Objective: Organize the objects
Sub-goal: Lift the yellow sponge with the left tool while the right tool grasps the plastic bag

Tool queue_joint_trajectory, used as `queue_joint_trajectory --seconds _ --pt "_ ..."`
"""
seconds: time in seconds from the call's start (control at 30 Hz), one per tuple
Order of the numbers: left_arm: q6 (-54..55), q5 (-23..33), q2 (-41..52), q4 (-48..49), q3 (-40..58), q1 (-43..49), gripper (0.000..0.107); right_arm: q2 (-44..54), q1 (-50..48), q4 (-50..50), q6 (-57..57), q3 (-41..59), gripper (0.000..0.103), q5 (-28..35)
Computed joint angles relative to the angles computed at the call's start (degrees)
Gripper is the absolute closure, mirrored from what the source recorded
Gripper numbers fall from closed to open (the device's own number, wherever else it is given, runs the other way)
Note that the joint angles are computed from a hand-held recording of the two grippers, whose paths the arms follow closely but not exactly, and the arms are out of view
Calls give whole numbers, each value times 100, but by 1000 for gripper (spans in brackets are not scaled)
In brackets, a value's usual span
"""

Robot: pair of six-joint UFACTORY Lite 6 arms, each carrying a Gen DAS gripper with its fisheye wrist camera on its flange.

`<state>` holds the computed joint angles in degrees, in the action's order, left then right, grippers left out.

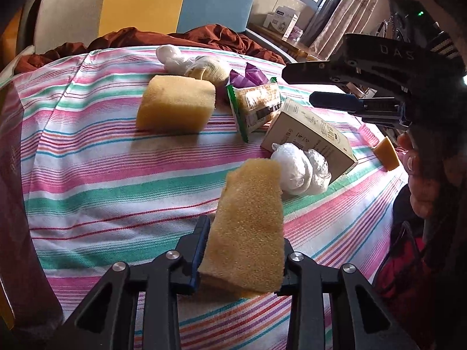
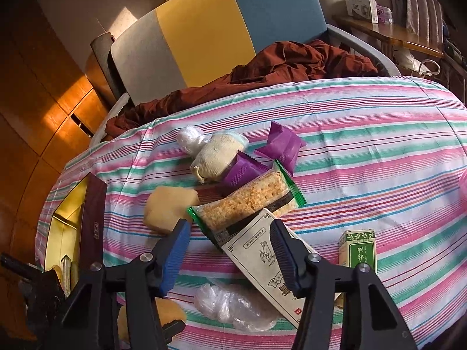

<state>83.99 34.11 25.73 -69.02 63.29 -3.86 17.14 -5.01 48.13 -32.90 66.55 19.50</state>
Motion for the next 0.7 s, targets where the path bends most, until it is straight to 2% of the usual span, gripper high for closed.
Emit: queue_joint_trajectory --seconds 0.1,0.2,0.4,0.57,0.7 --pt "310 -47 -46 -204 -118 0 71 -94 3 96 -102 -66 52 75" --pt "765 -55 -93 -509 -264 21 71 -169 1 59 -129 -68 52 398" --pt "871 102 -42 -595 -244 105 71 -416 445 -1848 1052 -189 52 812" --pt "887 295 31 -648 -214 231 72 -251 633 -2420 1372 -67 52 1050" --pt "904 347 36 -629 -213 280 71 268 921 -3522 2422 331 52 1129"
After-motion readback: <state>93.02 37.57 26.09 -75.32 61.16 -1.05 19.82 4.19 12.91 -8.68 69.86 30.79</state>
